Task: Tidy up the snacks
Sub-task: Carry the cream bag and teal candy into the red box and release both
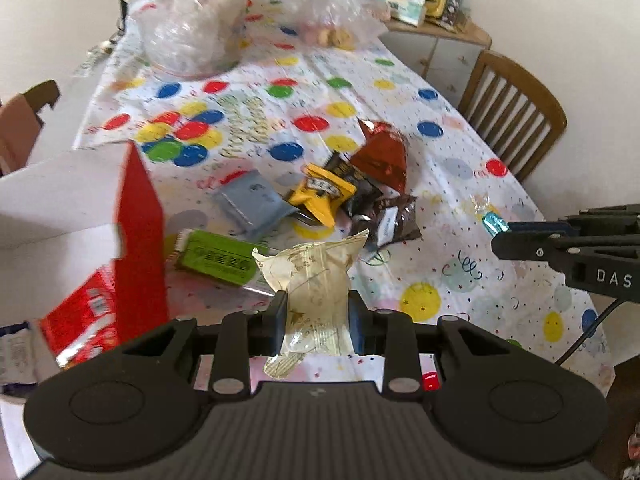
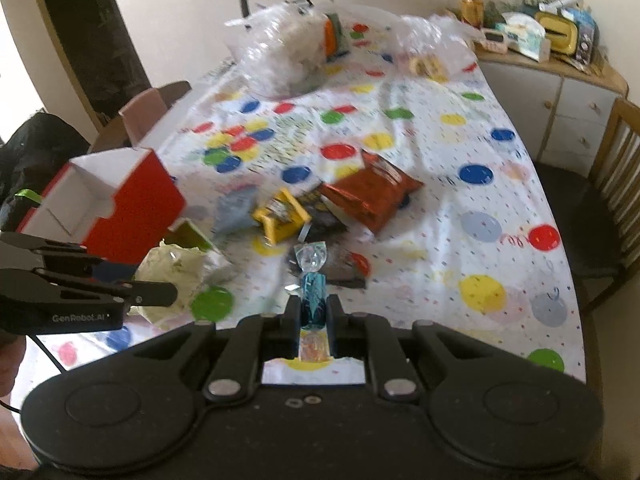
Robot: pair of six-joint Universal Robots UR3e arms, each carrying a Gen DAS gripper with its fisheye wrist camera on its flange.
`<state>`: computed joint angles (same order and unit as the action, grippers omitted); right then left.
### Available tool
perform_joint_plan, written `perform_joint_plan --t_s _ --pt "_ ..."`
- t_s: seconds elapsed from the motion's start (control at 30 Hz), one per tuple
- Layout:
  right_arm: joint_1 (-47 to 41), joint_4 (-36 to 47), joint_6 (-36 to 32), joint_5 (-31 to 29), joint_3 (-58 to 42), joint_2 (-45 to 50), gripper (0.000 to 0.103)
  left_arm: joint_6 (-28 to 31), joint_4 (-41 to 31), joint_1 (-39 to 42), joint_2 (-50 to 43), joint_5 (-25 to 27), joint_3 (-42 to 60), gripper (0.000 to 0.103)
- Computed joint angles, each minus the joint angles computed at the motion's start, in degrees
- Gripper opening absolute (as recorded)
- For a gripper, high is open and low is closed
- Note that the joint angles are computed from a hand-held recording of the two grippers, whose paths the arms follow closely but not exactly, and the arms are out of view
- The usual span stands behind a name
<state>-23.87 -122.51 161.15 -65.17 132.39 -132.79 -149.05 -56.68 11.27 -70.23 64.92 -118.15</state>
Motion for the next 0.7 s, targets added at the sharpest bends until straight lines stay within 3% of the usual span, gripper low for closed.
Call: perform_joint_plan --t_s 0.3,0.7 --pt "17.37 -10.12 13.50 -7.67 -6.07 7.96 0.011 10.58 -16.34 14.47 10.05 -6.80 3.49 0.030" --pt "40.73 -23.09 25.64 -20.51 -19.31 27.36 0.011 32.45 -40.63 39.31 14.86 -15.78 12.88 0.030"
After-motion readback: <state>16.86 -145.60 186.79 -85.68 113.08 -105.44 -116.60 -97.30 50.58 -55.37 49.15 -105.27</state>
